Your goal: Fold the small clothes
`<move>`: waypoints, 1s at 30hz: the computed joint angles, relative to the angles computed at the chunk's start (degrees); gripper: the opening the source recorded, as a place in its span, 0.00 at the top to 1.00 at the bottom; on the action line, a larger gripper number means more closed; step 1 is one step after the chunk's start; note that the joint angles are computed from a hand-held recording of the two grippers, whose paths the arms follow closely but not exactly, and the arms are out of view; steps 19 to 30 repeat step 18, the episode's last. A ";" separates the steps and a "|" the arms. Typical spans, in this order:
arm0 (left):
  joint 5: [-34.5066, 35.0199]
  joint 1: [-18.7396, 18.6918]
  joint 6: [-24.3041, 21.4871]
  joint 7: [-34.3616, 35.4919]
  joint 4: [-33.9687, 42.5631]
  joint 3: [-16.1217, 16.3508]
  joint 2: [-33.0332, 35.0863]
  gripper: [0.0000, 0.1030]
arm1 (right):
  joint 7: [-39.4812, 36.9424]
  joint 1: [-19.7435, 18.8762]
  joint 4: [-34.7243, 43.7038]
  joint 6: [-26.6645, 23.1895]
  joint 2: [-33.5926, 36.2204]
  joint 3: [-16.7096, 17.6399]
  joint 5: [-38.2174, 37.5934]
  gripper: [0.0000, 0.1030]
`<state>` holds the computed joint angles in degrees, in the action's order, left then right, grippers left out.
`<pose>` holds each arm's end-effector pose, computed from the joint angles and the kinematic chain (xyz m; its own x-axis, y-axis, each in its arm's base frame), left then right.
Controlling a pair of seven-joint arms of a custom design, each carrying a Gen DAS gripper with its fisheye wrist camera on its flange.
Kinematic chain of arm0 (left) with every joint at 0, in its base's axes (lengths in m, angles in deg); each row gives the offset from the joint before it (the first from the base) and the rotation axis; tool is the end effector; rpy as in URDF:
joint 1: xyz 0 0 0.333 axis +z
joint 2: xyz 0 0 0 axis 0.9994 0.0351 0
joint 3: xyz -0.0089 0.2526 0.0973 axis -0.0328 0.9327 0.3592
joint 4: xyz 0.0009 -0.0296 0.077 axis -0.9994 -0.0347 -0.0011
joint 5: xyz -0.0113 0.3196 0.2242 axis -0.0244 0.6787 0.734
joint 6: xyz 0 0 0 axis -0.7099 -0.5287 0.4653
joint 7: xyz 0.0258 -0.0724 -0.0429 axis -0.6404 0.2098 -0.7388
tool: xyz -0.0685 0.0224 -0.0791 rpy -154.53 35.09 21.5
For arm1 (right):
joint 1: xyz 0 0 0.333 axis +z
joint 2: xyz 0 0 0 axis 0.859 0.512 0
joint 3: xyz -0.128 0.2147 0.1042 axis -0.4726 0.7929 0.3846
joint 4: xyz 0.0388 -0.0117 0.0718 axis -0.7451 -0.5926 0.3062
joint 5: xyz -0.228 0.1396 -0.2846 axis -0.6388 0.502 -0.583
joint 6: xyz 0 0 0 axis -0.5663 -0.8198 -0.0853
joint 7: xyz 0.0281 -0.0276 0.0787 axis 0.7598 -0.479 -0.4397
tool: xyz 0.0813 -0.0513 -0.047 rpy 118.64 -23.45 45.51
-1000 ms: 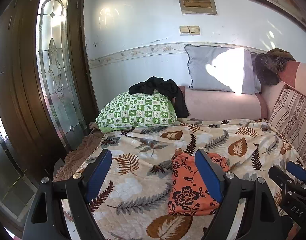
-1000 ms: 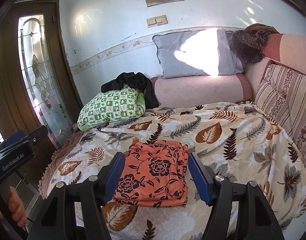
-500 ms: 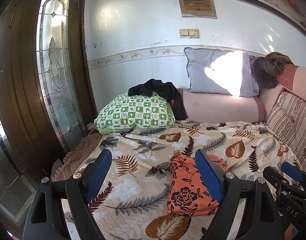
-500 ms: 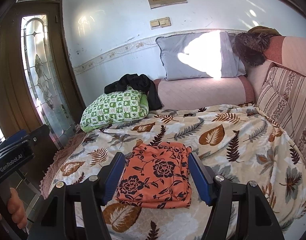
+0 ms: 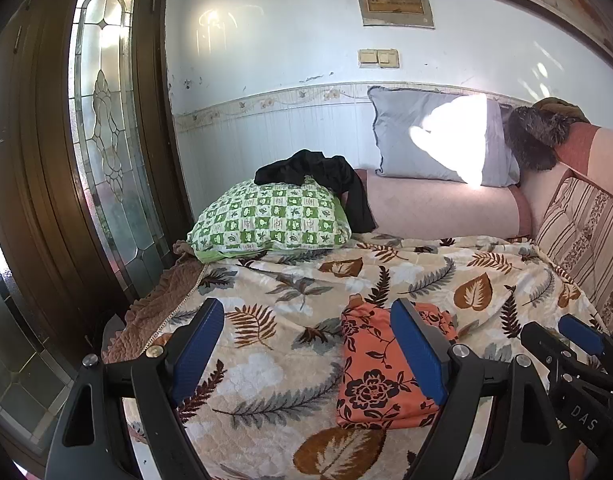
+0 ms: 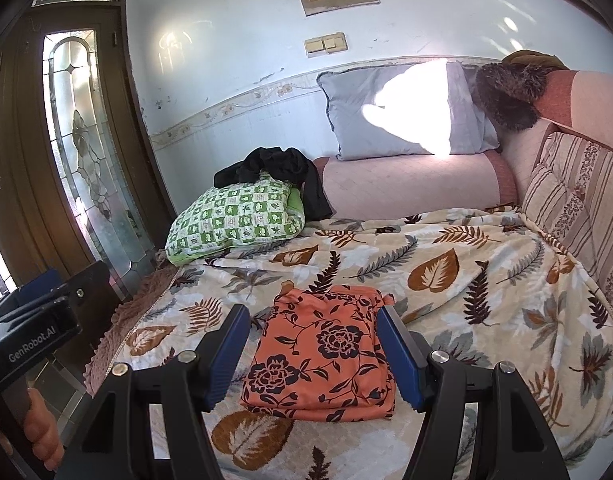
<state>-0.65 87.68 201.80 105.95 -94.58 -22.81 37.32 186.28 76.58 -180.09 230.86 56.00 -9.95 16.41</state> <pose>0.4109 -0.2128 0.6651 0.3090 -0.9477 -0.0800 -0.4318 -0.0648 -0.8997 0.4842 0.2674 0.6048 0.2909 -0.9382 -0.1878 -0.5062 0.0157 -0.8623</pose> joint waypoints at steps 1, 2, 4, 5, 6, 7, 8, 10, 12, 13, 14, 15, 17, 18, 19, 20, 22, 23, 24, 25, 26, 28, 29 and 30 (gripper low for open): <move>-0.08 -0.04 0.06 0.17 0.10 0.12 0.18 0.17 | 0.04 0.00 0.22 0.03 0.21 0.02 -0.01 0.33; -0.18 -0.09 0.09 0.38 0.24 0.23 0.40 0.17 | -0.10 0.08 0.39 0.02 0.40 -0.04 0.08 0.33; -0.31 -0.15 0.13 0.78 0.44 0.45 0.74 0.17 | 0.04 0.07 1.11 -0.30 0.98 0.05 -0.15 0.33; -0.38 -0.19 0.22 1.01 0.56 0.57 0.90 0.17 | 0.22 0.10 0.83 -0.19 0.74 0.02 -0.21 0.33; -0.46 -0.24 0.35 1.24 0.67 0.71 1.06 0.17 | 0.28 0.13 1.03 -0.19 0.93 0.02 -0.23 0.33; -0.63 -0.31 0.58 1.52 0.76 0.94 1.21 0.17 | 0.41 0.12 1.54 -0.26 1.36 0.07 -0.37 0.33; -0.78 -0.36 0.92 1.80 0.80 1.19 1.35 0.17 | 0.57 0.12 2.04 -0.32 1.77 0.10 -0.57 0.33; -1.04 -0.29 1.45 2.05 0.85 1.50 1.55 0.17 | 1.31 0.03 2.97 -0.50 2.55 0.28 -1.43 0.33; -1.50 -0.34 2.46 2.40 0.47 2.07 1.42 0.17 | 1.04 0.51 3.96 -0.84 3.47 -0.01 -1.15 0.33; -1.71 -0.33 3.55 2.48 0.07 2.44 1.29 0.17 | 0.79 0.78 4.38 -0.95 3.88 -0.20 -0.86 0.33; -1.89 -0.22 5.28 2.35 -0.47 2.90 1.20 0.17 | 0.91 0.89 4.81 -0.99 4.36 -0.25 -1.02 0.33; -2.09 0.01 6.85 2.17 -0.97 3.24 1.16 0.17 | 1.06 0.98 5.14 -1.05 4.75 -0.32 -1.26 0.33; -2.50 0.86 8.91 1.91 -1.32 3.56 1.71 0.17 | 0.79 1.22 5.80 -1.02 5.63 -0.81 -0.89 0.33; -2.86 1.27 9.49 2.00 -1.36 3.79 2.21 0.17 | 1.49 0.98 6.13 -1.14 6.07 -0.92 -1.68 0.33; -2.86 1.27 9.49 2.00 -1.36 3.79 2.21 0.17 | 1.49 0.98 6.13 -1.14 6.07 -0.92 -1.68 0.33; -2.86 1.27 9.49 2.00 -1.36 3.79 2.21 0.17 | 1.49 0.98 6.13 -1.14 6.07 -0.92 -1.68 0.33; -2.86 1.27 9.49 2.00 -1.36 3.79 2.21 0.17 | 1.49 0.98 6.13 -1.14 6.07 -0.92 -1.68 0.33; -2.86 1.27 9.49 2.00 -1.36 3.79 2.21 0.17 | 1.49 0.98 6.13 -1.14 6.07 -0.92 -1.68 0.33; -2.86 1.27 9.49 2.00 -1.36 3.79 2.21 0.17 | 1.49 0.98 6.13 -1.14 6.07 -0.92 -1.68 0.33; -2.86 1.27 9.49 2.00 -1.36 3.79 2.21 0.17 | 1.49 0.98 6.13 -1.14 6.07 -0.92 -1.68 0.33; -2.86 1.27 9.49 2.00 -1.36 3.79 2.21 0.17 | 1.49 0.98 6.13 -1.14 6.07 -0.92 -1.68 0.33; -2.86 1.27 9.49 2.00 -1.36 3.79 2.21 0.17 | 1.49 0.98 6.13 -1.14 6.07 -0.92 -1.68 0.33; -2.86 1.27 9.49 2.00 -1.36 3.79 2.21 0.17 | 1.49 0.98 6.13 -1.14 6.07 -0.92 -1.68 0.33; -2.86 1.27 9.49 2.00 -1.36 3.79 2.21 0.17 | 1.49 0.98 6.13 -1.14 6.07 -0.92 -1.68 0.33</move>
